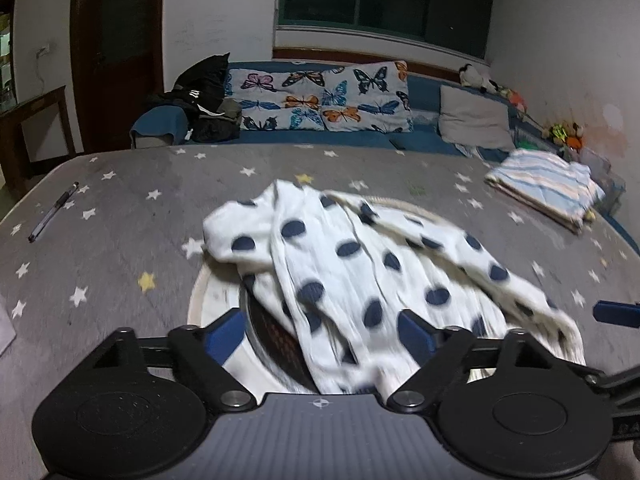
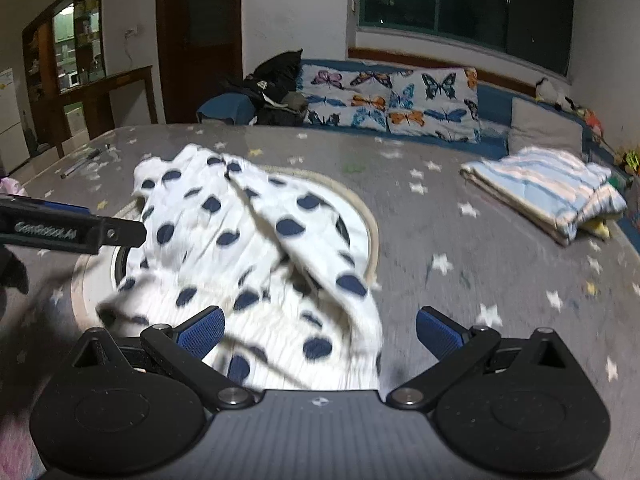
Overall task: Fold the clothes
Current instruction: 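Grasp the pants fabric with the left gripper while the right gripper grasps another part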
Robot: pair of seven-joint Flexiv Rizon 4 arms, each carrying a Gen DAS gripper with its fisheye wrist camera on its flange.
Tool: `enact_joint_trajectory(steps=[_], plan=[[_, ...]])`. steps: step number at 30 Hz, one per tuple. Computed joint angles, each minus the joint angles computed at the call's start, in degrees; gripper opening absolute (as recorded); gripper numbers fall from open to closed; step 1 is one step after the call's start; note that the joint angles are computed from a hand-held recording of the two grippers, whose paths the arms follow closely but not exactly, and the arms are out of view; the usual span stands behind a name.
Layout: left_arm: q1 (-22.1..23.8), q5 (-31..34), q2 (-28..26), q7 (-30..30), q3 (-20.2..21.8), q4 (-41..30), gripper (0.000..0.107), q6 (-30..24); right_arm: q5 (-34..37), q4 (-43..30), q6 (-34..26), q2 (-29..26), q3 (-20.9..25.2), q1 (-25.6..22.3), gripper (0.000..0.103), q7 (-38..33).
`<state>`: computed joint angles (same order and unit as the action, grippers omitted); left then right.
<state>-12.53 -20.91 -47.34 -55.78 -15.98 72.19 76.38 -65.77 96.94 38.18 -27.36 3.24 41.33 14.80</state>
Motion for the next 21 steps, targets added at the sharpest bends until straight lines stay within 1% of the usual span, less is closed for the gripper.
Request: enact_joint_trajectory(steps=[1, 3, 5, 7, 8, 11, 13, 15, 16, 19, 20, 21], plan=[[-0.19, -0.07, -0.84, -0.18, 0.18, -1.64, 0.076, -0.64, -0.35, -0.21, 0.17, -0.05, -0.23, -0.18, 0.103, -0.33], [-0.61, -0.16, -2.37, -0.64, 0.66, -4.66, 0.073, -2.04, -0.76, -0.57, 0.68, -0.13, -0.54, -0.68, 0.101, -1.13], [-1.42, -0.07, -4.00, -2.01, 1.99, -7.90, 0.073, -3.71, -1.28, -0.65, 1.55, -0.10, -0.83, -1.25, 0.099, -1.59], [-2.18, 0.19, -5.72, -3.84, 3.43, -11.35, 0.059, -5.97, -1.63, -0.93, 2.68, -0.26, -1.11, -1.94, 0.097, -2.19], [-2.24, 0.22, -6.47, -4.32, 3.59, -12.78, 0.058, -7.19, -1.82, -1.03, 3.28, -0.37, -1.25, -2.22, 0.097, -2.44], [-2.57, 0.39, -8.66, -5.83, 4.20, -16.97, 0.057, -10.36, -1.92, -1.38, 5.07, -0.75, -1.61, -3.10, 0.091, -3.36], [-2.48, 0.33, -9.81, -5.78, 3.77, -19.00, 0.052, -11.73, -1.66, -1.59, 6.22, -1.02, -1.83, -3.60, 0.083, -4.01], [-2.81, 0.62, -11.10, -5.88, 4.04, -21.28, 0.052, -12.52, -1.47, -1.78, 7.72, -1.38, -2.09, -4.12, 0.079, -4.66], [-3.12, 0.89, -11.79, -6.32, 4.56, -22.60, 0.052, -13.12, -1.27, -1.86, 8.40, -1.58, -2.19, -4.35, 0.075, -5.17], [-3.66, 1.37, -13.92, -7.79, 5.55, -26.92, 0.052, -16.35, -0.14, -2.16, 10.12, -2.21, -2.45, -4.86, 0.066, -6.76], [-3.72, 1.51, -14.34, -7.95, 5.62, -27.78, 0.052, -17.05, 0.19, -2.22, 10.61, -2.38, -2.59, -4.95, 0.065, -7.15], [-3.66, 1.52, -14.64, -7.94, 5.48, -28.35, 0.048, -17.65, 0.43, -2.21, 11.08, -2.51, -2.76, -5.03, 0.062, -7.42]])
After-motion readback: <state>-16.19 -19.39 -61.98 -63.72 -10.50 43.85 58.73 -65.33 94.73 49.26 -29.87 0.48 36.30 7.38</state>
